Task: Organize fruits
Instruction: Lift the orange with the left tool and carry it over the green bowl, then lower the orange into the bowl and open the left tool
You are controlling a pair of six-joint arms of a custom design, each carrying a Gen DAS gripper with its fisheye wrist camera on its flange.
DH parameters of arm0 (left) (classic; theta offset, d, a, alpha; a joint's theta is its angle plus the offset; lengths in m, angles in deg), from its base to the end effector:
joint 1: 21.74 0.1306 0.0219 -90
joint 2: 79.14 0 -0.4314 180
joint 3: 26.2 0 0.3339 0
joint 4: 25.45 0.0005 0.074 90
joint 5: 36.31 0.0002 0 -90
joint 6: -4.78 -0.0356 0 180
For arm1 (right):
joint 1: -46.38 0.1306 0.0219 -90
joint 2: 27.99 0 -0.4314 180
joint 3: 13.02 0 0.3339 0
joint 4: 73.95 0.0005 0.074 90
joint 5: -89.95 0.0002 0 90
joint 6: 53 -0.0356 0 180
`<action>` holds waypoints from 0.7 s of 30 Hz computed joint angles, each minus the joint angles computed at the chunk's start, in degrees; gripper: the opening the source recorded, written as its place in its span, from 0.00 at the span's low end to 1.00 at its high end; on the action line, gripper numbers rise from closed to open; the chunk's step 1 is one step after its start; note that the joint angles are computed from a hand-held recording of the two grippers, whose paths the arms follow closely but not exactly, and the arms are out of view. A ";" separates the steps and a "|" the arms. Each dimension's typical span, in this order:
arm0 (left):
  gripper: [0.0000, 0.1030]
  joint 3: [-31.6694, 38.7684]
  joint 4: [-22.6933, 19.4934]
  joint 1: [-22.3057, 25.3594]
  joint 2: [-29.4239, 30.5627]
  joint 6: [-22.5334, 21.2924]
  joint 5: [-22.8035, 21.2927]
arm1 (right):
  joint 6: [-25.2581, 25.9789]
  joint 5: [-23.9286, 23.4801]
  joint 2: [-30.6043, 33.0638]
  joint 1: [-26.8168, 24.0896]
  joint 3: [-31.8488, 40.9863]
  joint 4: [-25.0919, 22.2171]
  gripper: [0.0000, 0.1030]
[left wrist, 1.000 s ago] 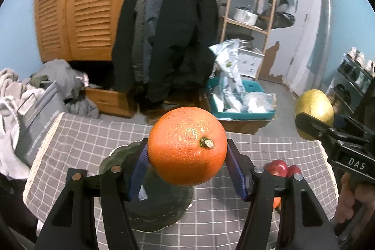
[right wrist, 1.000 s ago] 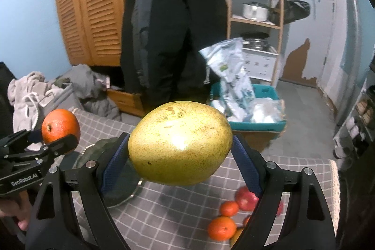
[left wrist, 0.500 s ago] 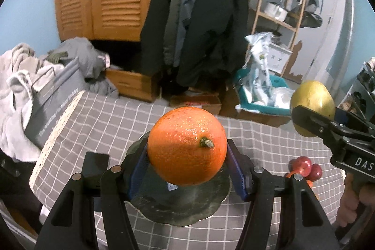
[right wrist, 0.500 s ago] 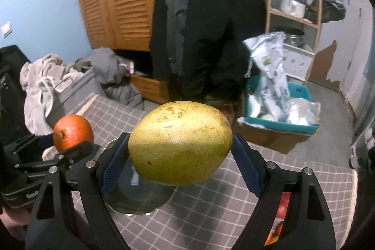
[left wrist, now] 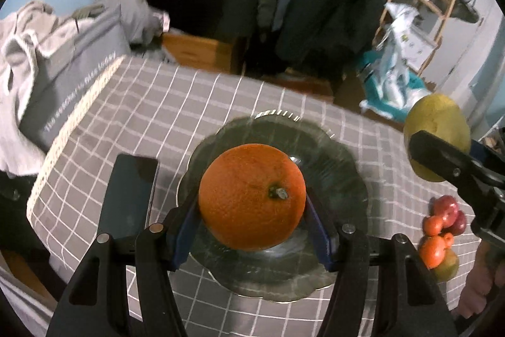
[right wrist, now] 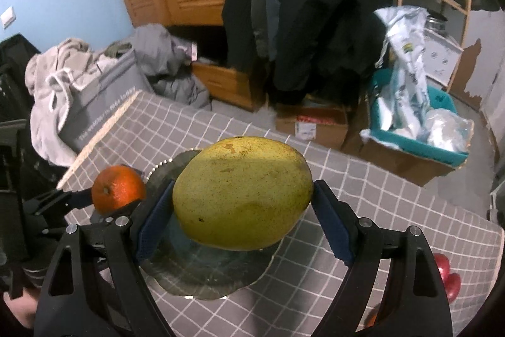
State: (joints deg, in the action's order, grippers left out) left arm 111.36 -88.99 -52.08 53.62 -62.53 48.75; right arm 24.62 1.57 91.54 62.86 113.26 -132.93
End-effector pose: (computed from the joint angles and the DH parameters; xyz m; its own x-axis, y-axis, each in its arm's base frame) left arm 0.6090 -0.3535 0.3816 -0.8599 0.0580 -0.5072 0.1441 0.9807 -0.1323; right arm 0.6075 0.1781 0.4585 -0.7976 -0.0125 -0.6030 -0.0982 0.9891 0.1095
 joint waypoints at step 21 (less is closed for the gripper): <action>0.62 5.88 -8.72 0.60 8.66 1.38 2.10 | -1.12 -4.63 6.84 -0.67 -0.04 -3.12 0.83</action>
State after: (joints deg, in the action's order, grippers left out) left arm 117.24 -97.71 -51.48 62.28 -61.15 50.86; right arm 23.50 -3.06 98.38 62.19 113.22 -136.06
